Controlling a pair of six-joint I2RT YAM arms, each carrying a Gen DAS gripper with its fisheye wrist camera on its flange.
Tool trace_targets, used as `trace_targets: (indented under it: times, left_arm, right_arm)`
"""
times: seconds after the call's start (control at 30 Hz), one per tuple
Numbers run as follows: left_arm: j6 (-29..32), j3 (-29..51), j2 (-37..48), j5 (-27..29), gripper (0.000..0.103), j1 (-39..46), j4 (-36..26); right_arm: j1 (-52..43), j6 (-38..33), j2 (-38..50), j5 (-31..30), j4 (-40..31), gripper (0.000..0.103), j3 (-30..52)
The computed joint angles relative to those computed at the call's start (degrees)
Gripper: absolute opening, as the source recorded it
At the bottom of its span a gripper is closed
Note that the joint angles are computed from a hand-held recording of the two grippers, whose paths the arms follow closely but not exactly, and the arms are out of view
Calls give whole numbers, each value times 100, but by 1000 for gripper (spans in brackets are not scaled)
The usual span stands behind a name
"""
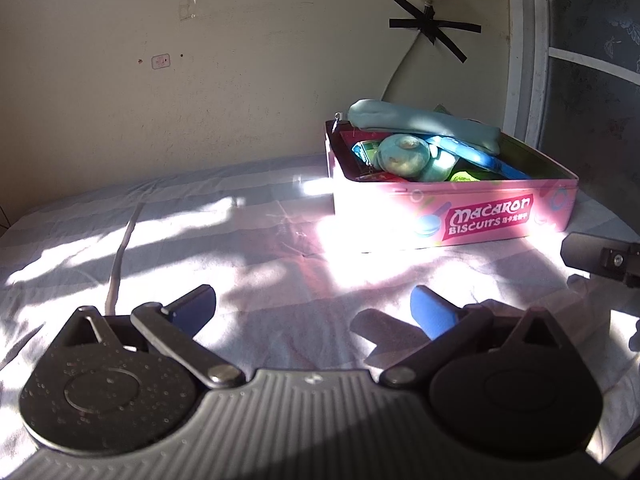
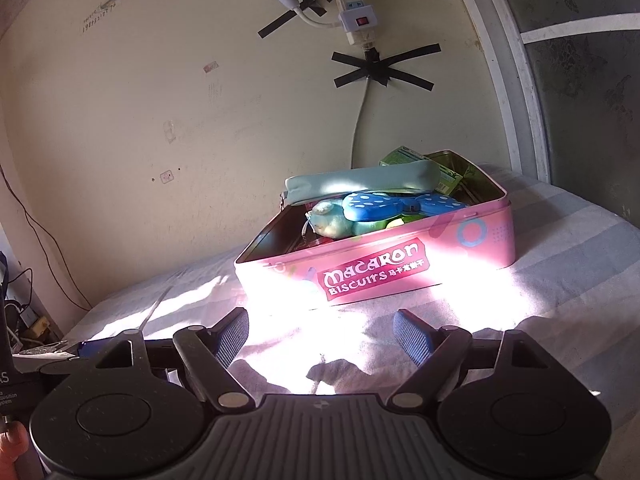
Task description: Organize objects
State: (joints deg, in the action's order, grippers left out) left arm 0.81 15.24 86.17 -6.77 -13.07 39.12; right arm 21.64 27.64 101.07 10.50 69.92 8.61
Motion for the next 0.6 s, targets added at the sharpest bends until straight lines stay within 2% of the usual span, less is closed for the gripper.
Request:
trace_targets:
  times: [0.6]
  left_arm:
    - [-59,-62,67,-445,103,-128,105]
  right_arm:
    - [32,64,186,-63,-44,78,112]
